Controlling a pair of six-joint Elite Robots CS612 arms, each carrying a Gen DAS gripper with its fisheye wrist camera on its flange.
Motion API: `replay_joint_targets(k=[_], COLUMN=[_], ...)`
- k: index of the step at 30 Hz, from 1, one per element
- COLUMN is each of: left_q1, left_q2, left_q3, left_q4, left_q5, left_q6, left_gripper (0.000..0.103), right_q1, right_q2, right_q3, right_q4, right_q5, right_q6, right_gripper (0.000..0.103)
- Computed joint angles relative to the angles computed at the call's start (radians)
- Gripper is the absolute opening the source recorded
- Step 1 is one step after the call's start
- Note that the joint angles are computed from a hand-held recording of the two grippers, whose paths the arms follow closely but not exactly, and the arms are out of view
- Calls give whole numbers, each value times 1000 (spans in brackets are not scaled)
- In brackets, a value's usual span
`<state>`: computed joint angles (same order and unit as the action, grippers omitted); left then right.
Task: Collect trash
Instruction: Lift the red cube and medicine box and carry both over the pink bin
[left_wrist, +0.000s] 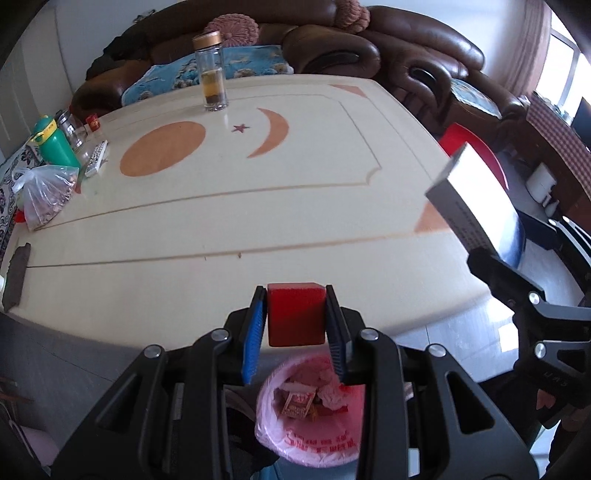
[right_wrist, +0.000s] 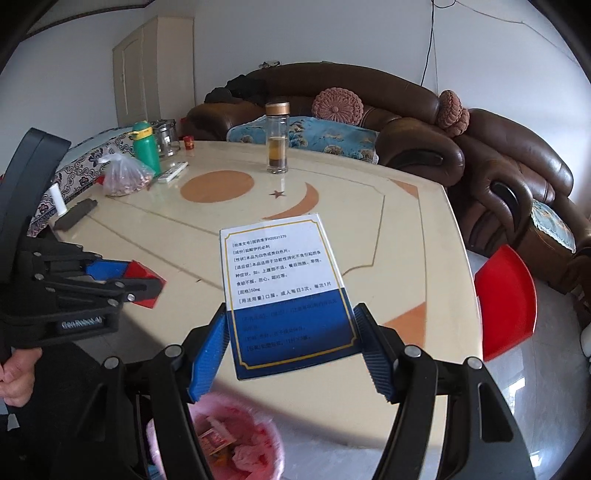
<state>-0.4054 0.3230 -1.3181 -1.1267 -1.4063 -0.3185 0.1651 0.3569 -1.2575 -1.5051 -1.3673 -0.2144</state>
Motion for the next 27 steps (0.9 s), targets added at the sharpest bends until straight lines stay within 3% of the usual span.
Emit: replay_joint_targets(k=[16,27], left_q1=[-33,-27], left_q2=[90,152], left_q3=[-192,-250], left_q4=[150,252], left_q5=[-25,-78], left_q6=[30,28], left_gripper=[31,31], right_q1=[30,41], right_q2=[93,140], right_q3=[-233,-281], right_q4=[190,325], right_q5=[-7,-19], right_q6=[-12,7], right_gripper=[65,65])
